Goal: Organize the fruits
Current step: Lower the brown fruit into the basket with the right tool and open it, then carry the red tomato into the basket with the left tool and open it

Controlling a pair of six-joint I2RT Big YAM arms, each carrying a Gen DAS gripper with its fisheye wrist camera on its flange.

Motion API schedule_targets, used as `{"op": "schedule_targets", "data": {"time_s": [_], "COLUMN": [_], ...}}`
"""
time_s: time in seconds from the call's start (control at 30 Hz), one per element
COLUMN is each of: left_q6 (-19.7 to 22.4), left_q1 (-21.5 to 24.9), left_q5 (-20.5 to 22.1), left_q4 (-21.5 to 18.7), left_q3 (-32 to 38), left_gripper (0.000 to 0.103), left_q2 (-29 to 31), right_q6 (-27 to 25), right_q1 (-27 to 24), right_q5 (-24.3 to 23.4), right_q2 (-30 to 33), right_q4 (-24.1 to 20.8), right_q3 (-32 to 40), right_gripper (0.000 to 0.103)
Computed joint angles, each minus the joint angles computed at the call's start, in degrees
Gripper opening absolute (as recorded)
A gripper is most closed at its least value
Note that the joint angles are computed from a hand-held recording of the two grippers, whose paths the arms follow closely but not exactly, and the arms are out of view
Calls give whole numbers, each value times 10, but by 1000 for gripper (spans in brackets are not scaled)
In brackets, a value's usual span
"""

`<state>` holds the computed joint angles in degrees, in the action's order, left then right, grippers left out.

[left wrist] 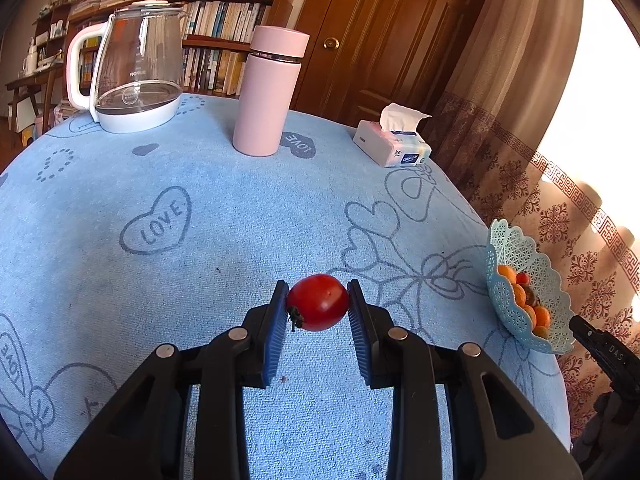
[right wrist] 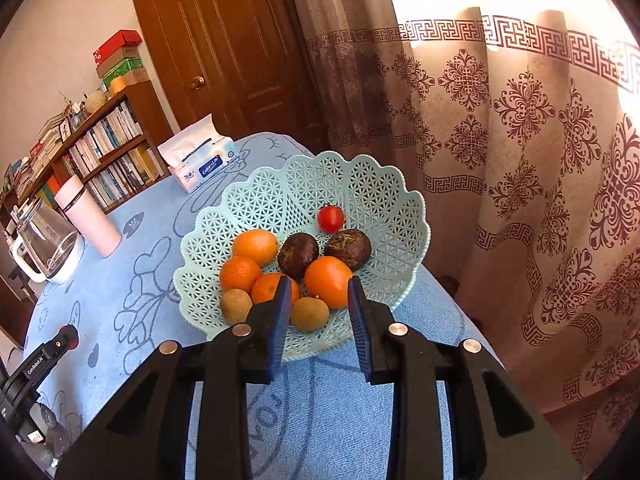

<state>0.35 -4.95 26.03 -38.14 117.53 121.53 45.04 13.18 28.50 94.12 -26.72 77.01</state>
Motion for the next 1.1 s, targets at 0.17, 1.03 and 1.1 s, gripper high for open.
{"op": "schedule_targets", "data": {"time_s": [0.17,1.03,1.1], "left_q6": [12,103,111], "left_q1": [-5,-82,-90], "left_q5": [0,65,68], "left_q4": [7,-22,-25], "left_q3": [-11,-58,-56], "left_gripper": [30,30,30], "left_q2": [-7,-66,-67], "right_q6": [34,92,94], "right_q1": [5,9,7], "right_q5": [32,-5,-10], "right_q2": [-27,-50,-51], "right_q4": [11,96,102], "right_q3": [-51,-126,-129], "right_gripper": [31,49,50]}}
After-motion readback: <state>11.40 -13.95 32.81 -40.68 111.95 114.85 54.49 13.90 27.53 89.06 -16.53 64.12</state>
